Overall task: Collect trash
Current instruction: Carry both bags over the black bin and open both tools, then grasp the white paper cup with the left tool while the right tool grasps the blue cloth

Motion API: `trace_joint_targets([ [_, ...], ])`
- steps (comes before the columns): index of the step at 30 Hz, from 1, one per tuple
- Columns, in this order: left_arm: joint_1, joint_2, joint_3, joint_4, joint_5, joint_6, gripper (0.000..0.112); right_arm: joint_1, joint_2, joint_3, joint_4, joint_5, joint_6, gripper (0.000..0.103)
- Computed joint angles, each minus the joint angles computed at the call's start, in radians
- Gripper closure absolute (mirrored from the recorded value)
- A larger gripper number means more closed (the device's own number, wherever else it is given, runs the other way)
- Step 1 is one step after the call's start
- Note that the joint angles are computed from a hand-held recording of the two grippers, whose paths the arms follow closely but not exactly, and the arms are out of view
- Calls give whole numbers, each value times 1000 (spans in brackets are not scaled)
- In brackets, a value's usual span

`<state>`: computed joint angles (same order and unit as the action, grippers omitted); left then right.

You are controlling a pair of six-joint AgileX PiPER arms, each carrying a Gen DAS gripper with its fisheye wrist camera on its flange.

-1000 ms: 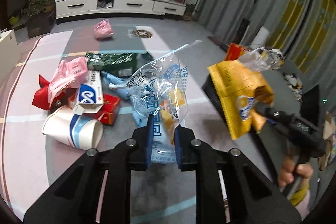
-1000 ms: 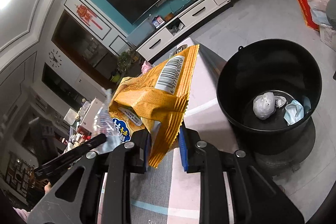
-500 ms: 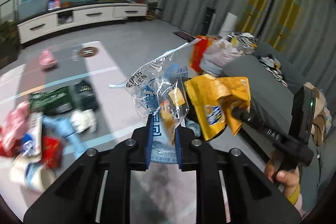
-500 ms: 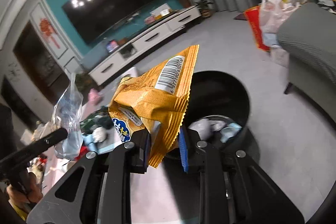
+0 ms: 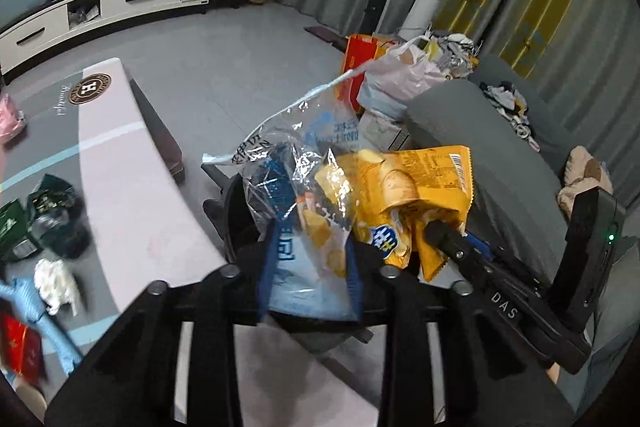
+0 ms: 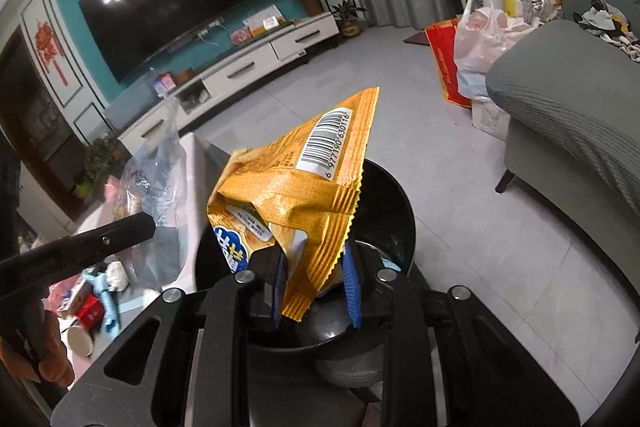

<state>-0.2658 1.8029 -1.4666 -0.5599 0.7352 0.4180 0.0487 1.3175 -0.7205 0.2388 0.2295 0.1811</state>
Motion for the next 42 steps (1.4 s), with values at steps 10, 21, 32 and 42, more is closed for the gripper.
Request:
trace_joint_targets([
  [10, -10, 1, 27, -22, -21, 13, 35, -11, 18, 11, -93, 9, 105, 42],
  [21, 108, -301, 378, 33, -49, 13, 25, 74, -141, 56, -23, 127, 90, 41],
  [32, 768, -599, 620, -159, 193, 377, 22, 420, -81, -70, -201, 194, 334, 39],
  [42, 1236, -416, 590, -245, 311, 517, 23, 671, 144, -226, -131, 177, 289, 39],
])
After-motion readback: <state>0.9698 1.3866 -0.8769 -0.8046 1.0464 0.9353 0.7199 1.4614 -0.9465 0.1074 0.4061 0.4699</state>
